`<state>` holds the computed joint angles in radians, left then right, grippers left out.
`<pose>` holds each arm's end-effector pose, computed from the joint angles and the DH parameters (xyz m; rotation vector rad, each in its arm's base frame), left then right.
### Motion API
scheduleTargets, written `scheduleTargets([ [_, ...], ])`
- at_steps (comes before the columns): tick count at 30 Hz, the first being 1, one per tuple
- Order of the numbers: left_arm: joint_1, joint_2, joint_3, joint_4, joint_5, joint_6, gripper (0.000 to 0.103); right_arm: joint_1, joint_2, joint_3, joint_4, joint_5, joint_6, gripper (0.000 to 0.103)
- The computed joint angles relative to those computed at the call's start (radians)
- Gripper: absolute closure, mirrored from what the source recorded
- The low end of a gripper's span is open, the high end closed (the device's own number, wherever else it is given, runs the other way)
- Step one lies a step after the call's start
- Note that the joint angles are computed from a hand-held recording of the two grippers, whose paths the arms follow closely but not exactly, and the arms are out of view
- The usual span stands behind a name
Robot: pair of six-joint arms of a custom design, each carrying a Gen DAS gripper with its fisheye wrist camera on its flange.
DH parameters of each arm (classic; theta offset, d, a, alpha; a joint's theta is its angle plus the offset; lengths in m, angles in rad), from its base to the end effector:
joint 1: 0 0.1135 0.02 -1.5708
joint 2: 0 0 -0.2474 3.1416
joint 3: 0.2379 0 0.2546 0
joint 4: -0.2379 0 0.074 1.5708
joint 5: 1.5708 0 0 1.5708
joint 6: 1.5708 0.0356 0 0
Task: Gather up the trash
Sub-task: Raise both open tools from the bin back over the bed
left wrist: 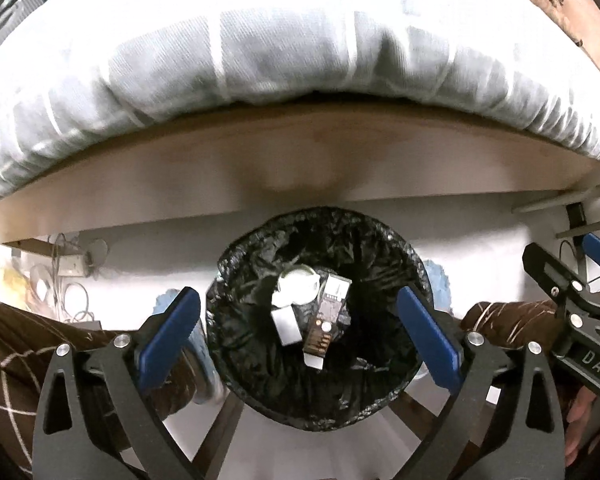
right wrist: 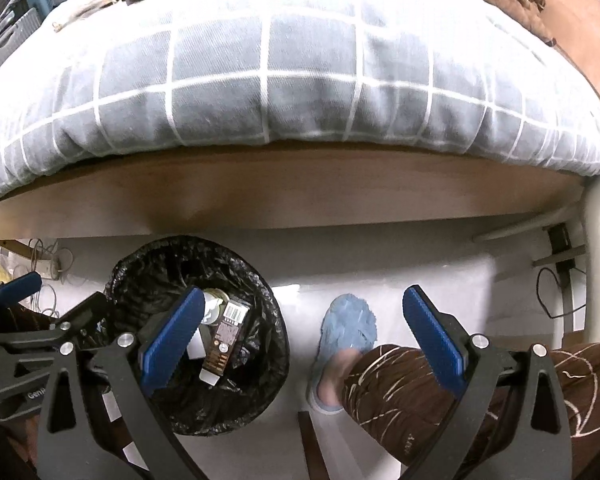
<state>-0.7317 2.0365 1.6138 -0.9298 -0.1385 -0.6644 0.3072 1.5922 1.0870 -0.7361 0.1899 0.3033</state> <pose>0.3046 -0.2670 0.1811 0.0752 2.8846 -0.0499 0.2938 0.0862 0.1905 0.0385 2.7693 -0.1132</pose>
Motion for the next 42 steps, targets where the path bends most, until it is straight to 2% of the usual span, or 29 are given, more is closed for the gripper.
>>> scheduleTargets([
  [14,0.025,-0.181,-0.048,0.012,-0.121,0.026,0.006,0.077,-0.12,0.048,0.011,0.069,-0.021,0.008],
  [19,0.048,-0.252,-0.074,0.014,-0.124,0.045,0.006,0.104,-0.159,0.078,0.006,0.093,-0.037,0.008],
  [25,0.073,-0.298,-0.045,-0.023,-0.139,0.047,0.006,0.126,-0.165,0.149,-0.019,0.095,-0.06,0.008],
  [31,0.115,-0.287,0.062,-0.074,-0.145,0.097,0.006,0.128,-0.109,0.287,-0.061,0.079,-0.087,0.009],
  [42,0.247,-0.079,0.464,-0.191,-0.116,0.234,0.006,0.1,0.125,0.646,-0.113,0.035,-0.168,0.009],
])
